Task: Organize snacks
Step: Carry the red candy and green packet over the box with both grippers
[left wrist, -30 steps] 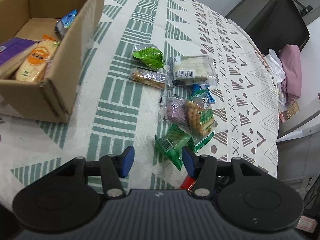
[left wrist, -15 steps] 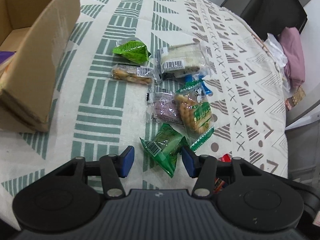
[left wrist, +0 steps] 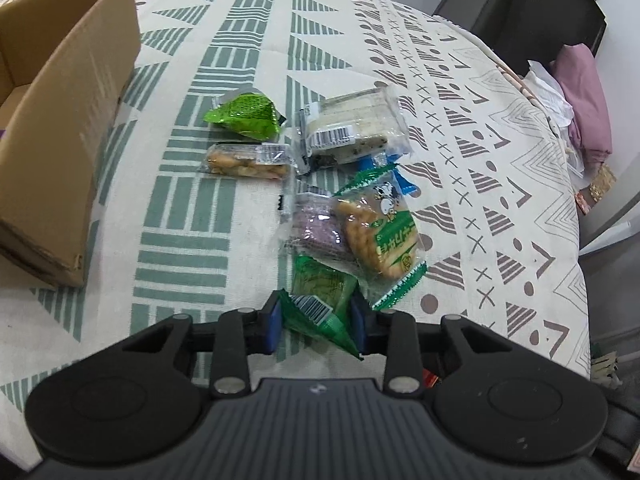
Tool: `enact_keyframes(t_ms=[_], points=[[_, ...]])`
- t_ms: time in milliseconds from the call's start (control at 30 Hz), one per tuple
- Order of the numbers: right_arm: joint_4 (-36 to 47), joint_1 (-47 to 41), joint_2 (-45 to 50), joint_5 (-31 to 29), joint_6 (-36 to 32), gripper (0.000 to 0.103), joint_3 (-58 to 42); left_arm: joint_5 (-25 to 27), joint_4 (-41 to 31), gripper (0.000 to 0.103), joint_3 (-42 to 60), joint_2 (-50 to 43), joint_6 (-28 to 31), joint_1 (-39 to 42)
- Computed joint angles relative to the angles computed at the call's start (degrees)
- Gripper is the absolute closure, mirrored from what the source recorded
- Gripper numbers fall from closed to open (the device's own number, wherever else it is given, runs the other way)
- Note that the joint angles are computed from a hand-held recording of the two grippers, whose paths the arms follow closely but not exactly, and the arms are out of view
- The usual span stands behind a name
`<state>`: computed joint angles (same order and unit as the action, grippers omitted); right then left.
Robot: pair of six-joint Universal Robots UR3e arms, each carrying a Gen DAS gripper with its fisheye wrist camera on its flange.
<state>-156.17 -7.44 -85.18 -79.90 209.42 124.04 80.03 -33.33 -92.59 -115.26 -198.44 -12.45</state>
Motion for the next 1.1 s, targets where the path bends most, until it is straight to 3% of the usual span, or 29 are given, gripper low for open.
enact_keyframes(t_ms=[233,300,367,600,1100], points=[[-0.57,2.46,2.17,-2.56,-1.52,0.056,-1.62,1.08,0.20,0.071,-3.10,3.43,-0.95,1.41],[-0.73,2.62,1.90,-2.98,-1.53,0.062,-1.28,1.32,0.12,0.072,-3.56,4.19,-1.09,1.67],[-0.89,2.16,1.39,-2.25,-1.53,0.082,-0.62,1.53,0.13,0.072,-4.18,5.12,-1.10,1.84],[-4.33,1.70,-0.85,0.55,-2.32,0.083,1.25,1.55,-0.38,0.072,-6.07,9.58,-1.35,2.66],[-19.70,-2.63,-3.97,13.91,-1.06,0.083,7.29,2.62,-1.94,0.072,-7.62,19.12,-0.94,6.66]])
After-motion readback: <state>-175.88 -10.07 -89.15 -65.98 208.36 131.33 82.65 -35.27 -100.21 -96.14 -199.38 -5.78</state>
